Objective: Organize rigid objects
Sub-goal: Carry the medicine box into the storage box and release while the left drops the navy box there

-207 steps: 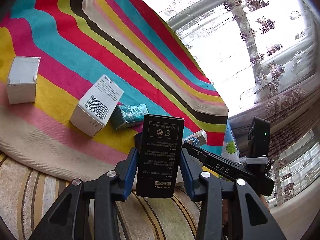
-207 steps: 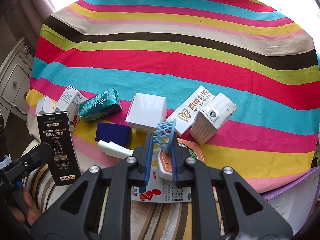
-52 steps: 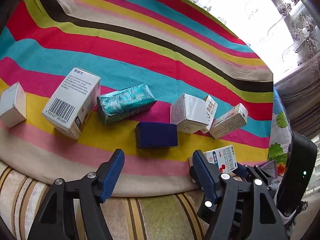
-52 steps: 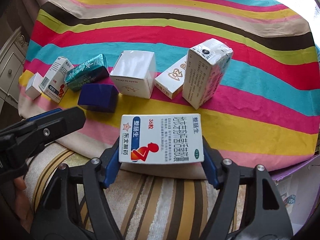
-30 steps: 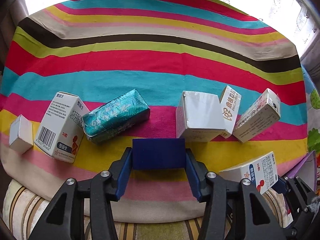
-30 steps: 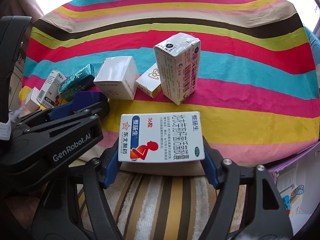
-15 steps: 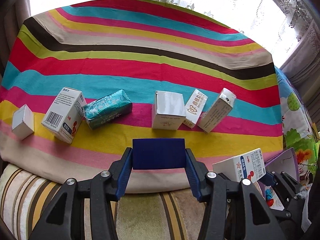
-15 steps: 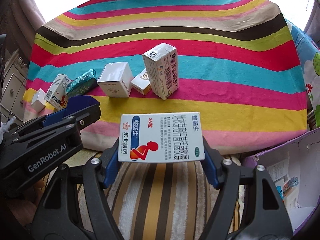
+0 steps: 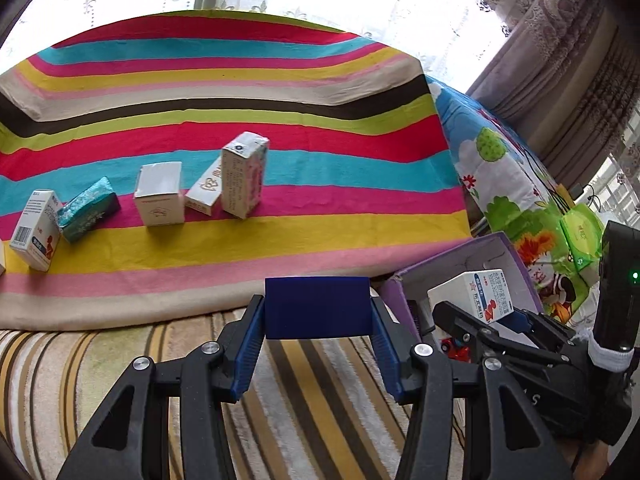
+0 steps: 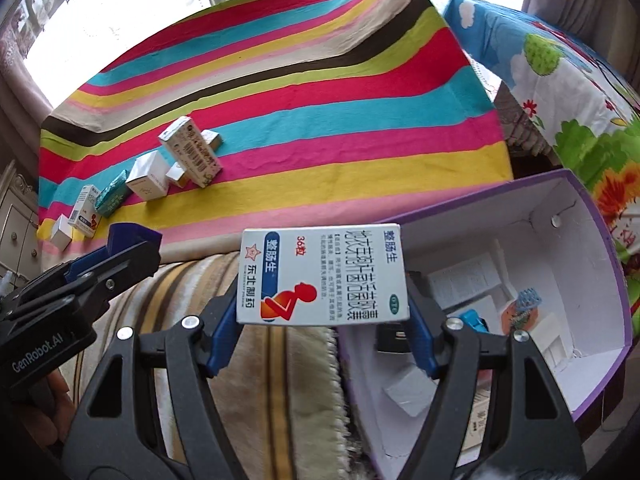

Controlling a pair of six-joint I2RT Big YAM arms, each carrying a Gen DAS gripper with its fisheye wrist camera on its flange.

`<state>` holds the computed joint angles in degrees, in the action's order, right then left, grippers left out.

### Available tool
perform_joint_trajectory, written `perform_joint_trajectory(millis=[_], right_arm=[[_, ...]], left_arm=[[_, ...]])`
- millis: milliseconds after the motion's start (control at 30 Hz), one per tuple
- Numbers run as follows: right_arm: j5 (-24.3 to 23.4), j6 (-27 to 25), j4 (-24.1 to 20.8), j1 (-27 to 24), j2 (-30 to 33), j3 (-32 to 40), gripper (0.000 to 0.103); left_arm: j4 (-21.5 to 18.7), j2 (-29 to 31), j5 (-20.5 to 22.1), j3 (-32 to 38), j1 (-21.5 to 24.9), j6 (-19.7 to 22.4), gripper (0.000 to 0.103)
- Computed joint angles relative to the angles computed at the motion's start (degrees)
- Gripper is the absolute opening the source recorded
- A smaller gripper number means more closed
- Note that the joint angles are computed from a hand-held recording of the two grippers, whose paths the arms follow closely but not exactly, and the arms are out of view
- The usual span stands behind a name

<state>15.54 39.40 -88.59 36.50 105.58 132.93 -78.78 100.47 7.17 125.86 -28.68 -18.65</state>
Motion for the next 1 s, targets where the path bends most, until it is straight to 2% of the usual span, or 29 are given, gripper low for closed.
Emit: perform_joint_trajectory(millis=[167,333,533,700,733,833,900,967,1000], right_arm=[[3.3,3.5,1.4,-3.0,-9.3,-12.6,0.073],[5.9,7.0,0.9,-6.6,-15.7,-20.4,0.073],[8.5,9.3,-0.5,-9.7,-19.9,-24.7,0.073],[9.9,10.2,-1.5,-11.3,-21.9,-26.4,0.074],[10.1,10.4,-1.6,-11.6,-22.3,-26.9,0.074],[9.9,10.4,-1.4,-12.5,-22.8,-27.3,0.074],[10.2,10.4,-1.3,-13.0,-23.0,-27.3,0.075],[10.5,10.7,-1.5,-13.4,-23.2,-27.3,0.080],[10.5,10.9,-1.7,-13.6,-23.3,-27.2,0.088]], left_arm=[[-0.9,0.4,2.6,0.8,-3.7,3.2,0.051],[-2.3,0.7,5.8,1.8,-8.1,7.9,0.051],[-5.2,1.7,8.2,3.2,-13.0,13.6,0.051],[-8.4,3.0,10.6,4.7,-14.4,16.4,0.052],[-9.2,3.4,10.5,5.2,-14.6,16.7,0.056],[-9.4,3.1,11.9,4.7,-14.1,16.5,0.069],[-8.9,2.6,13.4,4.1,-13.3,16.0,0.072],[-8.7,2.3,14.8,3.7,-12.5,15.2,0.074],[-8.5,2.1,15.4,3.3,-12.0,14.5,0.074]])
